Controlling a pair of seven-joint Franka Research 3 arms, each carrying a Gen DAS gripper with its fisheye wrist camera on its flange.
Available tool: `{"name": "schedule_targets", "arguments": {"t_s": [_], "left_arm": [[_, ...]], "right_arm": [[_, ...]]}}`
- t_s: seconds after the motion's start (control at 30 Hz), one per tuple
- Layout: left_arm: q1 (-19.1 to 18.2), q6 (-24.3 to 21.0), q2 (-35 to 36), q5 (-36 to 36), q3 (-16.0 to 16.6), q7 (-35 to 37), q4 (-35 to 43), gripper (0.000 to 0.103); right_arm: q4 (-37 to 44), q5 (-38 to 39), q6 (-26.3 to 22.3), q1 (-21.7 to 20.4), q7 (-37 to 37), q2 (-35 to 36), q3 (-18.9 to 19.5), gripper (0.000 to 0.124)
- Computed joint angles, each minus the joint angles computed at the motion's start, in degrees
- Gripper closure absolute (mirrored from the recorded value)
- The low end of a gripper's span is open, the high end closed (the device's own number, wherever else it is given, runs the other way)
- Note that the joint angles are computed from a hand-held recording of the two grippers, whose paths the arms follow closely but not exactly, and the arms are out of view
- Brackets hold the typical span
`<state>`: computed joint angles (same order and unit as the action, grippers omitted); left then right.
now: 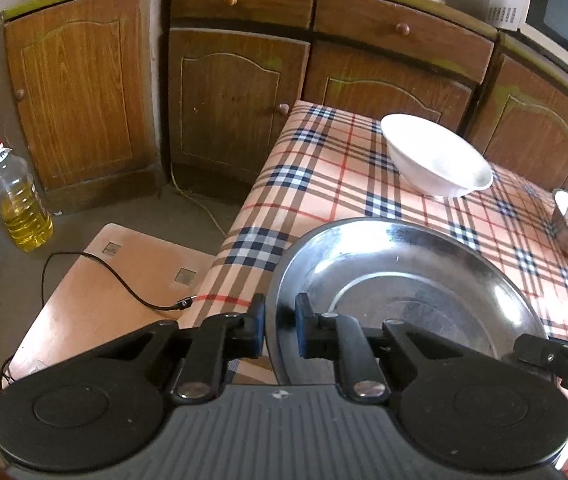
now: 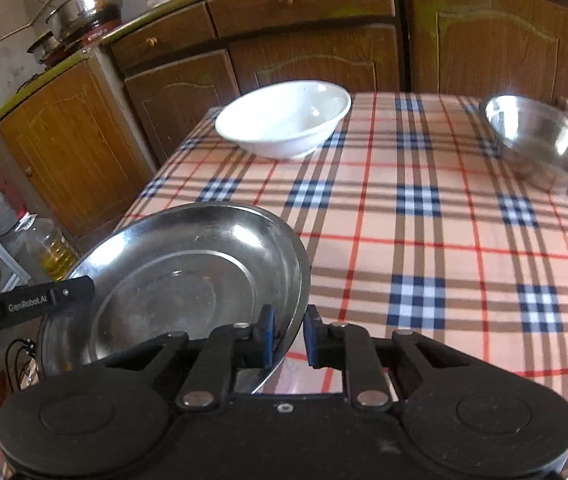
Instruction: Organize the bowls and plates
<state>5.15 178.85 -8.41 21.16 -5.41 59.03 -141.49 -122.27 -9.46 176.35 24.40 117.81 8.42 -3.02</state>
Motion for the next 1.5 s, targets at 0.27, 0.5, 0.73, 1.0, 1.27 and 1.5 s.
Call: {"name": "schedule_targets", "arguments": {"t_s": [0.27,0.5,0.73,1.0,1.27,1.5], "left_arm": [[0.5,0.8,-4.5,-1.0,-1.2,-0.2,-2.5,0.088],[3.7,-1.9,-10.4,3.4,-5.4,-5.0,-4.4,0.088],[2.1,-3.8,-16.7,4.6,-5.2,-5.8,-7.4,0.087],[-0.5,-6.1,-22.4,3.4,-4.5,-5.5,-10.1,0.087],[-1.6,-7.4,-26.5,2.2,-4.8,-5.7,-12.0,0.087],[-2.6,-8.3,-29.4,1.9,-4.9,-5.8,-13.4,0.087]], "right_arm": [[-2.6,-11.4,1.4,1.2,8.6,-3.6,-2.6,0.103],[-5.1,-22.9,1.7,-2.1,18.0,-8.1,-0.6,0.103],[-9.6,-25.4,2.6,-7.8,19.2,-14.1,4.4,0.103],[-14.9,-20.9,4.2,-12.3,15.8,-20.7,8.9,0.103],[-19.1,-14.4,4.9,-13.4,10.4,-26.0,10.8,0.103],[-22.5,-8.9,5.6,-13.4,6.0,-29.8,11.3,0.103]]}}
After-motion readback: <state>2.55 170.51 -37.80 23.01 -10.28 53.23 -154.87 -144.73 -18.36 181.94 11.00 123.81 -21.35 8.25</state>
